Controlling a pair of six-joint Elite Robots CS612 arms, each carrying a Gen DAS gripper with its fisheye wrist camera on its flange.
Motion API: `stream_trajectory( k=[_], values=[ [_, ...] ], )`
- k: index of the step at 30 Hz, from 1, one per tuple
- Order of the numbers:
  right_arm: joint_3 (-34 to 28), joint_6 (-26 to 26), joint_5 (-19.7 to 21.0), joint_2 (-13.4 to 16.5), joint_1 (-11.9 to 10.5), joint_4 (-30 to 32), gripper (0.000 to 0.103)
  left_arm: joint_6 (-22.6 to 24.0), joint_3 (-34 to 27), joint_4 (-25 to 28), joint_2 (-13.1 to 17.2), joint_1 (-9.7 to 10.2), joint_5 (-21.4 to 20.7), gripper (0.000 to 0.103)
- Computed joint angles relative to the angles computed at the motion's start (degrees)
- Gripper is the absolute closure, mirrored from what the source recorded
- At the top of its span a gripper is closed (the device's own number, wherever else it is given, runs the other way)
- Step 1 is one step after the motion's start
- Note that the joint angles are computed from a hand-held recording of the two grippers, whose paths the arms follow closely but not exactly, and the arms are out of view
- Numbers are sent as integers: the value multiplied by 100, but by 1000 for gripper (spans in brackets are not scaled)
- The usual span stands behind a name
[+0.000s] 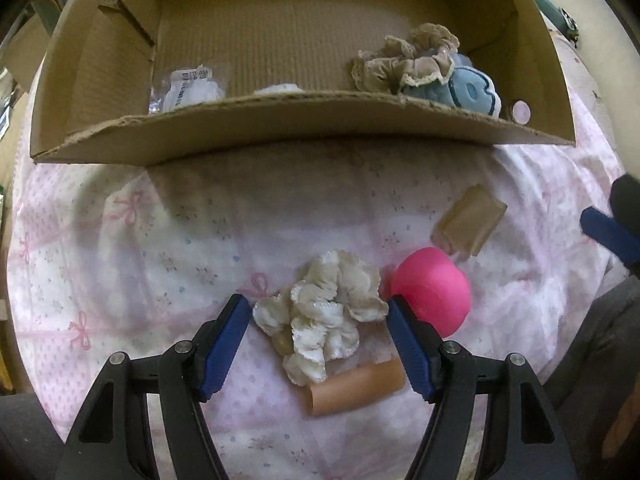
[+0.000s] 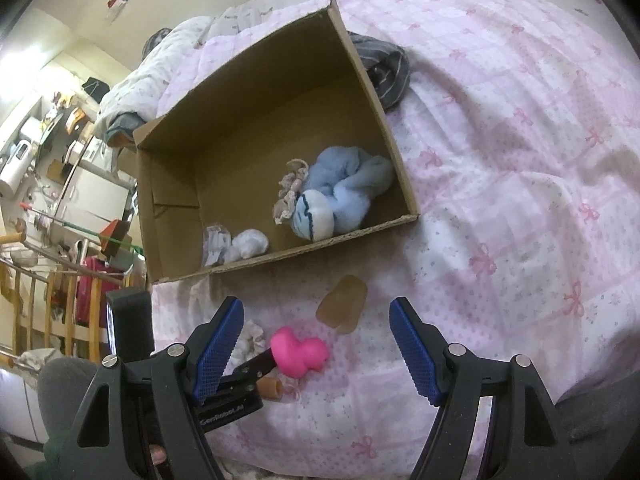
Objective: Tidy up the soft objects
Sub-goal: 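Grasp the beige lace flower item with the left gripper while the right gripper grasps the pink rubber toy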
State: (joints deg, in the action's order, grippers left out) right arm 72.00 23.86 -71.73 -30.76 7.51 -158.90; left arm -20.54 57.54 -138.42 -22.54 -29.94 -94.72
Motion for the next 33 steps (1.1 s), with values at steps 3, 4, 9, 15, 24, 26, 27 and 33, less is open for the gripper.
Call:
stream_trajectory(
  k=[3,4,9,15,24,26,27,33],
  values=[
    [-51,-13,37,33,3,92,23,-89,21,-14,-15,27,-35,45],
    [-69,-10,40,43,5,116,23,-120,17,31,-15,29,-16,50],
    [-150,-17,204,102,6,183,23,-50,39,182,-39,51,35,74],
    [-311,-109,372,193,31,478,23,-372,143,90,-111,138,39,85],
    [-618,-277,884,403,40,1105,23,-1309,956,-976,-643,284,322,85],
    [-680,-300,816,434,58,1250,23,-1410,1117,-1045,-749,320,329,85],
    [-719,-300,790,455,67,1321,23,-1408,1210,-1056,-820,349,316,85],
    [-978,-631,639,578,151,1870,23,-1441,1061,-917,-743,279,363,85]
  ],
)
